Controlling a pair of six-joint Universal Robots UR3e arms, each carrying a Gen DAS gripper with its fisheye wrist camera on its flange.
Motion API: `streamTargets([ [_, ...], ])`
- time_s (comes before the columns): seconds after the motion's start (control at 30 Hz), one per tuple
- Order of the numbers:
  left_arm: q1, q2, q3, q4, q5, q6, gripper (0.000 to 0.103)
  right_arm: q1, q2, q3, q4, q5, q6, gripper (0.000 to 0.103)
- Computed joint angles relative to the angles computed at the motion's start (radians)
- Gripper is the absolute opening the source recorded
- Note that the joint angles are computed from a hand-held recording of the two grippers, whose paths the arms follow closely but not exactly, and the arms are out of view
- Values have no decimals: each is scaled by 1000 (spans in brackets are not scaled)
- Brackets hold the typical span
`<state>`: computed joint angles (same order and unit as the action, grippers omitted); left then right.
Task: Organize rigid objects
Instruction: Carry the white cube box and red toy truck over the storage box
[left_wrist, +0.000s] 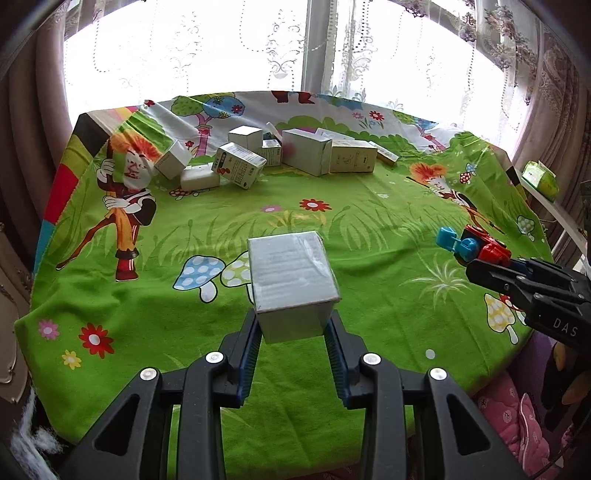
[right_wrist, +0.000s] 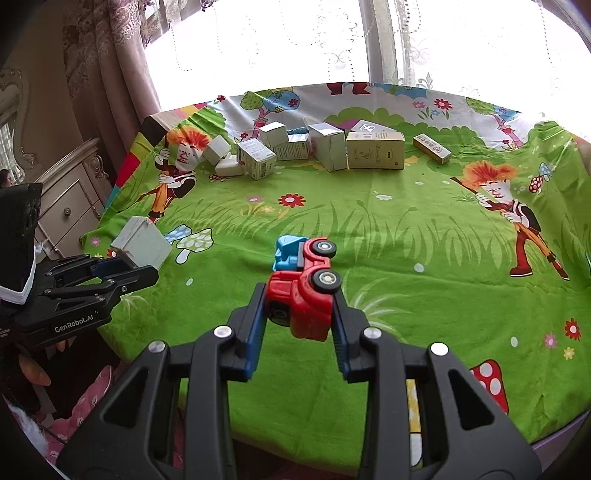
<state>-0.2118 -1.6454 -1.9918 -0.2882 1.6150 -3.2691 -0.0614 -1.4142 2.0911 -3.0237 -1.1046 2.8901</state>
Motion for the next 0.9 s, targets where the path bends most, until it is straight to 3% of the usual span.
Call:
streamTargets([
  [0.33,-111,-56,83,-66,29,8,36,-175,-218,222,51,79,-96,36],
  [0.57,-227,-122,190,-130,42,25,36,-351,-459,361,209,168,-209,36],
  [0.73,-297,-158,273,-178,45,36,36,-514,-687,417,428,246,-331,36],
  [0.9,-360,-193,364,-238,52,47,36,-729,-949,421,811,362,-510,36],
])
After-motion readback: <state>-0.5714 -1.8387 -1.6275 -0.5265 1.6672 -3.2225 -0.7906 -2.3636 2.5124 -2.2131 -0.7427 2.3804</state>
